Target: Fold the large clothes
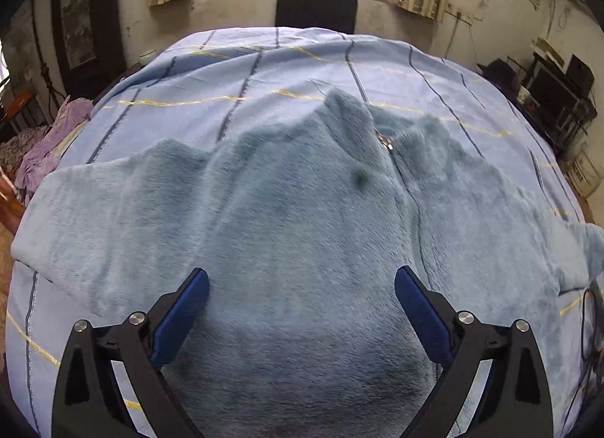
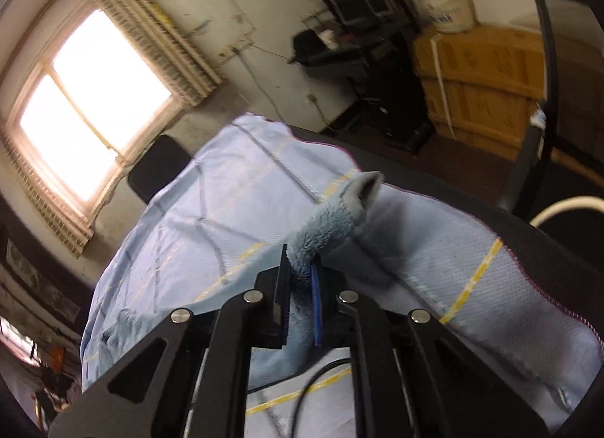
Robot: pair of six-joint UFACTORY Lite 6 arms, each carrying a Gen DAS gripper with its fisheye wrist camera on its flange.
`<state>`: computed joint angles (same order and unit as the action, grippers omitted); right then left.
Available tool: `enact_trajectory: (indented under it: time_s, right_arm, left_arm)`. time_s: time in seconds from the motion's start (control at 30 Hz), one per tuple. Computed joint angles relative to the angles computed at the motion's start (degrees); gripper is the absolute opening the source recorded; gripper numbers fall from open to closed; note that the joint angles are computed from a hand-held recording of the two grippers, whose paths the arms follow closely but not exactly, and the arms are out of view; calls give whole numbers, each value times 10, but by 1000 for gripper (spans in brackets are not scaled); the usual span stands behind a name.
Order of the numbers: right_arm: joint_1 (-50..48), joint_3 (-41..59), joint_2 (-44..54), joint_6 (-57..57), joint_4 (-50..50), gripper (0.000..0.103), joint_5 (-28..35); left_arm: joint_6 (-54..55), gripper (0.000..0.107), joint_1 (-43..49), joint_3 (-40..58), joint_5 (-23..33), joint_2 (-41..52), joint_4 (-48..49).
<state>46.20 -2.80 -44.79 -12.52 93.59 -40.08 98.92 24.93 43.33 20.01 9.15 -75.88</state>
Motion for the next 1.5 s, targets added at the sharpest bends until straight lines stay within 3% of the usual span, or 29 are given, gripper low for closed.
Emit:
enact_trajectory:
  time_s: [0.13, 0.37, 0.67, 0.8, 0.87, 0.9, 0.93, 1.03, 1.2, 1.3, 1.5]
  right_arm:
    - [94, 123, 127, -24, 25, 8, -51]
    - [131, 359, 373, -78, -8, 8, -20]
    - [159, 750, 726, -242, 8, 9, 100]
    - [146, 869, 854, -436, 170, 19, 199]
    - [147, 875, 873, -474, 204, 22, 226]
    - [151, 858, 858, -460, 185, 29, 224]
    - [152, 829, 832, -423, 143, 38, 238]
    - [167, 731, 734, -257, -18, 46, 230]
    - [203, 617, 600, -264, 1, 48, 76]
    - [176, 551, 536, -213, -38, 48, 66]
    - [131, 418, 451, 44, -252, 48, 45]
  left_arm:
    - [-17, 99, 20, 10, 15, -5, 18]
    - [10, 99, 35, 3, 26, -28, 1]
    - [-91, 99, 64, 60, 79, 23, 88]
    - [-90, 99, 60, 60, 90, 26, 96]
    - [-72, 99, 55, 51, 92, 21, 88]
    - [-67, 99, 54, 48, 93, 20, 86]
    - [-62, 99, 53, 46, 99, 19, 86]
    - [-66, 98, 54, 47, 130, 24, 103]
    - [-105, 97, 49, 48, 223, 26, 164]
    - [-153, 94, 17, 46, 263, 13, 190]
    - [-250, 83, -113, 49, 233, 15, 210]
